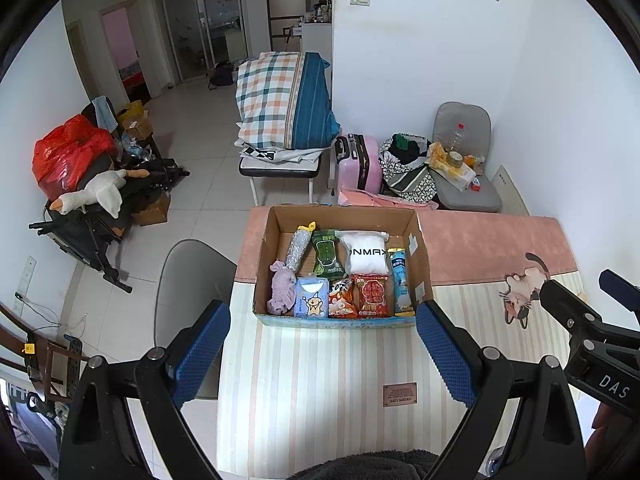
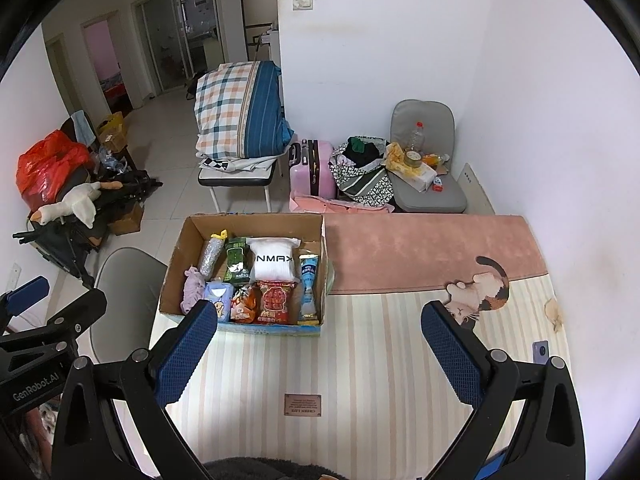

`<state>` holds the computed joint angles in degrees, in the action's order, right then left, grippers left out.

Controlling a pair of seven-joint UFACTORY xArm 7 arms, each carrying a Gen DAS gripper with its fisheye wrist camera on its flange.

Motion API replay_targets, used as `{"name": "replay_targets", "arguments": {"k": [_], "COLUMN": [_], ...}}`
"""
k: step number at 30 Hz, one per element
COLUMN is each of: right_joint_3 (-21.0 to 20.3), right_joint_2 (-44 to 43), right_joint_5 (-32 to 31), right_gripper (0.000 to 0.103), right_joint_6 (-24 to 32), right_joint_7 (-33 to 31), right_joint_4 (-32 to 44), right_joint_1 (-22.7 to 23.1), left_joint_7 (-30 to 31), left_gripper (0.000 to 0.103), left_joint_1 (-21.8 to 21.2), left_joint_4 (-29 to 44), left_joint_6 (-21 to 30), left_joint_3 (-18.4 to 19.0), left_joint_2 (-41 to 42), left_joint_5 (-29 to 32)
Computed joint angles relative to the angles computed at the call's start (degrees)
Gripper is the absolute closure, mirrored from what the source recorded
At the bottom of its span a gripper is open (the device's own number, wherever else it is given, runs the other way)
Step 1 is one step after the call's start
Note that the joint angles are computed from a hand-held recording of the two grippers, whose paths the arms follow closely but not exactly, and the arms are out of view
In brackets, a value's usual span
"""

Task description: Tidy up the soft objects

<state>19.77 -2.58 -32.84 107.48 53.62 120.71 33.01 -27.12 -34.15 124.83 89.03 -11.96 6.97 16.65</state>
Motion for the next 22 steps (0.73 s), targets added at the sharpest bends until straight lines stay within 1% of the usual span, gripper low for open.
{"name": "replay_targets", "arguments": {"k": [16,22], "right_joint_3": [0.2,0.4], "right_joint_2": [-0.5,-0.6], "right_joint_5": [0.3,0.3], "right_gripper": [0.000,0.000], "right_joint_6": [-0.3,-0.3], "right_joint_7": [0.0,0.1], "right_joint_4": [-0.9,-1.1], "right_joint_1": [-0.5,-0.5], "left_joint_7": [-0.2,0.0], "left_gripper": [0.008,0.008], "left_joint_1": [0.0,1.0], "left_joint_4": [-0.5,-2.6], "left_joint_6": [-0.3,-1.4], "left_joint_3": [-0.1,-0.2], "left_joint_2": [-0.2,-1.4], "left_joint_5": [0.0,-0.9]}}
